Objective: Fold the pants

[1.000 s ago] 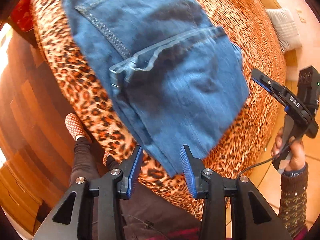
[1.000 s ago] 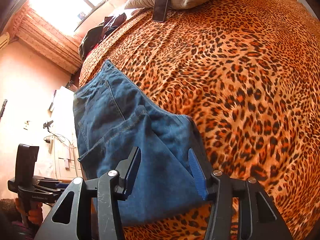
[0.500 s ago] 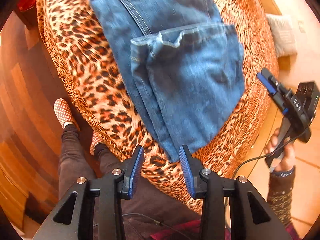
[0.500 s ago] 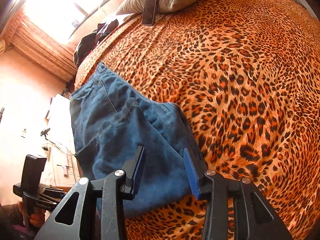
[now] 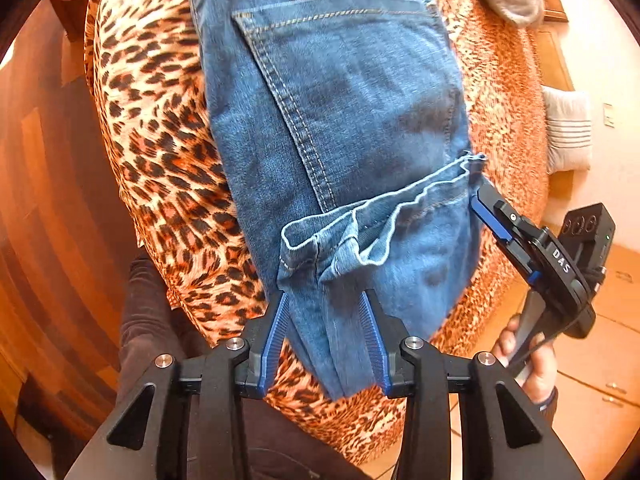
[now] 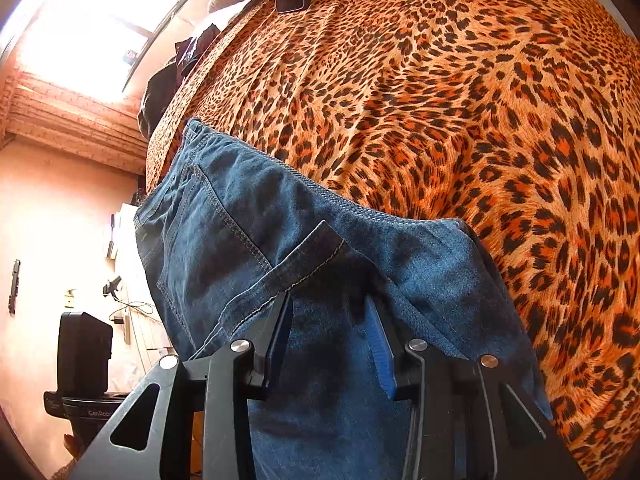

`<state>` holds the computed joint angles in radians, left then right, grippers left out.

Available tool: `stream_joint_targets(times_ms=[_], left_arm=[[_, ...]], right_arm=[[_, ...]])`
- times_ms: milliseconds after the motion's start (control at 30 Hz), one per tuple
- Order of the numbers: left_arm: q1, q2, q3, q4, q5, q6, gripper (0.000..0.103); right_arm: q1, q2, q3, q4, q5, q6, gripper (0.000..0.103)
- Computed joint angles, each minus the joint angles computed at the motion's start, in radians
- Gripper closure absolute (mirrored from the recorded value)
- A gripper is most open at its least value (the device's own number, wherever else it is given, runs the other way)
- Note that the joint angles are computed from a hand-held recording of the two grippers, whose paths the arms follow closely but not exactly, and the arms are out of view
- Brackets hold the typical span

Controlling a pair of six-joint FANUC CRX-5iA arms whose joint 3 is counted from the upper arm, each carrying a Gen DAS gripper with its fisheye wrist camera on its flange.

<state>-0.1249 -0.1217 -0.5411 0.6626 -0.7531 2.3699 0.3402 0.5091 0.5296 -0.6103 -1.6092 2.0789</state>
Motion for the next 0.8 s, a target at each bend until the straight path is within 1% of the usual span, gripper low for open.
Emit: stream_joint_targets(times_ms=[33,67,100,133,167,200,233,300,333,400,500,600,633,700,733,800], left_arm=[[0.034,-0.054,-0.029,0.002,-0.016,-0.019,0.064],[0.055,-0.102,-0.063,0.008,-0.005,-0.022,0.059],[0.082,-0.151,-0.099,0.012,0.010,-0.016,0.051],[0.135,-0.206,-0.136,0.008,0.003,-0.013,0.044],[0.178,-0.245,-0.157,-0.012,0.000,0.013,0.041],[0.222,-0.276,-0.180,-0.010,-0.004,0.022,0.037],[0.261,-0.299,-0.209,0.016,-0.003,0.011,0.036],[0.340,-0.337,-0.274,0.116,-0.006,-0.080,0.036],[0.377,-0.339,-0.289,0.147,-0.020,-0.117,0.036],[0.410,-0.321,-0.299,0.190,-0.009,-0.170,0.036],[0.440,-0.278,-0.292,0.238,-0.009,-0.241,0.036],[0.461,-0.234,-0.272,0.260,-0.003,-0.283,0.036],[0.439,-0.212,-0.271,0.277,0.029,-0.287,0.035],[0.458,-0.203,-0.290,0.323,0.037,-0.333,0.035],[0.457,-0.199,-0.318,0.370,0.061,-0.374,0.035],[0.458,-0.197,-0.350,0.434,0.092,-0.418,0.035]], right_arm=[[0.000,-0.009,0.014,-0.002,-0.001,0.014,0.060],[-0.002,-0.014,0.031,-0.011,-0.005,0.017,0.056],[-0.004,-0.017,0.051,-0.023,-0.011,0.013,0.050],[-0.002,-0.013,0.072,-0.034,-0.015,0.005,0.046],[0.004,-0.005,0.097,-0.040,-0.023,-0.006,0.042],[0.018,0.003,0.118,-0.037,-0.027,-0.021,0.042],[0.037,0.011,0.135,-0.022,-0.024,-0.040,0.042],[0.080,0.031,0.165,0.012,-0.021,-0.073,0.042],[0.106,0.043,0.178,0.036,-0.009,-0.091,0.042],[0.147,0.068,0.212,0.051,-0.013,-0.122,0.042],[0.212,0.118,0.283,0.076,-0.029,-0.163,0.042],[0.279,0.173,0.359,0.120,-0.048,-0.179,0.042],[0.301,0.199,0.394,0.138,-0.059,-0.181,0.042],[0.340,0.244,0.453,0.169,-0.078,-0.186,0.042],[0.354,0.264,0.476,0.176,-0.089,-0.184,0.042],[0.383,0.314,0.547,0.188,-0.126,-0.178,0.042]])
